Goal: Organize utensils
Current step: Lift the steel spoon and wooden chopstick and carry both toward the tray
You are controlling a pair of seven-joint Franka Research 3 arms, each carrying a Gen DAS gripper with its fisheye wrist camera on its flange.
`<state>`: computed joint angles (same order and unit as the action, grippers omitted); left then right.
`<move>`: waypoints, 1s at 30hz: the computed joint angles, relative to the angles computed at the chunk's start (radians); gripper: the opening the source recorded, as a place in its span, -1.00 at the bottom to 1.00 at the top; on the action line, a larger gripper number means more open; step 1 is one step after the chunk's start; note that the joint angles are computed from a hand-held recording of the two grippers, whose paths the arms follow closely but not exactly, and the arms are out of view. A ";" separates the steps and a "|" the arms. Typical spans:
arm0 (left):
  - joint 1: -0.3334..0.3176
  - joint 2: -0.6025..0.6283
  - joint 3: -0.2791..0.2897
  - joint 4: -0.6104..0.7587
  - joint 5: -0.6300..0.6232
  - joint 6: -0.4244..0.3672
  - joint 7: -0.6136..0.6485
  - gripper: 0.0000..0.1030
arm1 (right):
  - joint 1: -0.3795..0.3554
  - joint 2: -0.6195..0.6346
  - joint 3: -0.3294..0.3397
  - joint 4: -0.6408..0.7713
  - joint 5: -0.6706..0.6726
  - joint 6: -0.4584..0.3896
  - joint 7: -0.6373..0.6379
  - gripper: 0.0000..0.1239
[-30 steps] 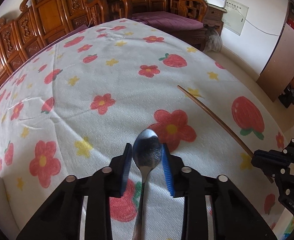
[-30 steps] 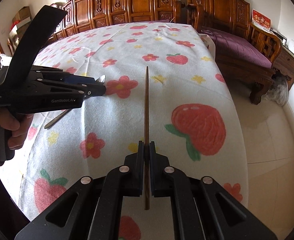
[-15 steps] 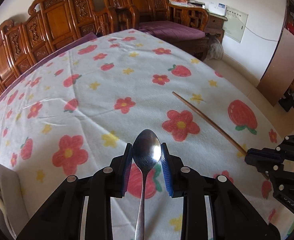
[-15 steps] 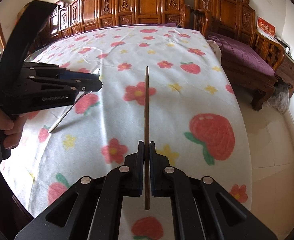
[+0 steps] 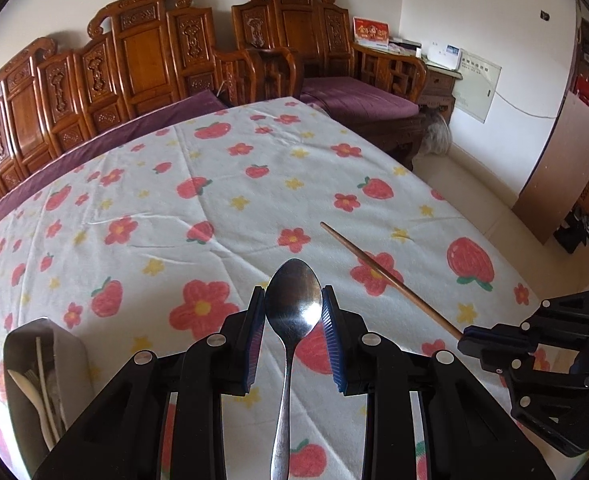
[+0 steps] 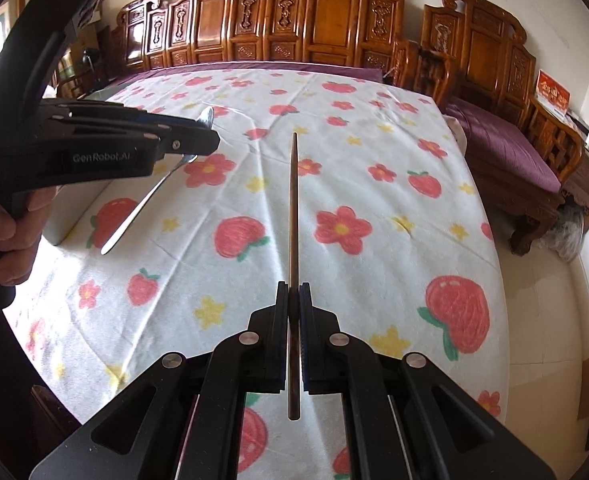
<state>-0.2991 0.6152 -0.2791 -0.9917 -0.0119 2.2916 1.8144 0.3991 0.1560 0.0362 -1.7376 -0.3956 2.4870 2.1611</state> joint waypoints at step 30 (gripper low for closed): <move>0.197 -0.184 0.018 -0.165 -0.126 0.075 0.057 -0.49 | 0.144 0.287 -0.028 0.473 0.060 -0.150 -0.113 -0.90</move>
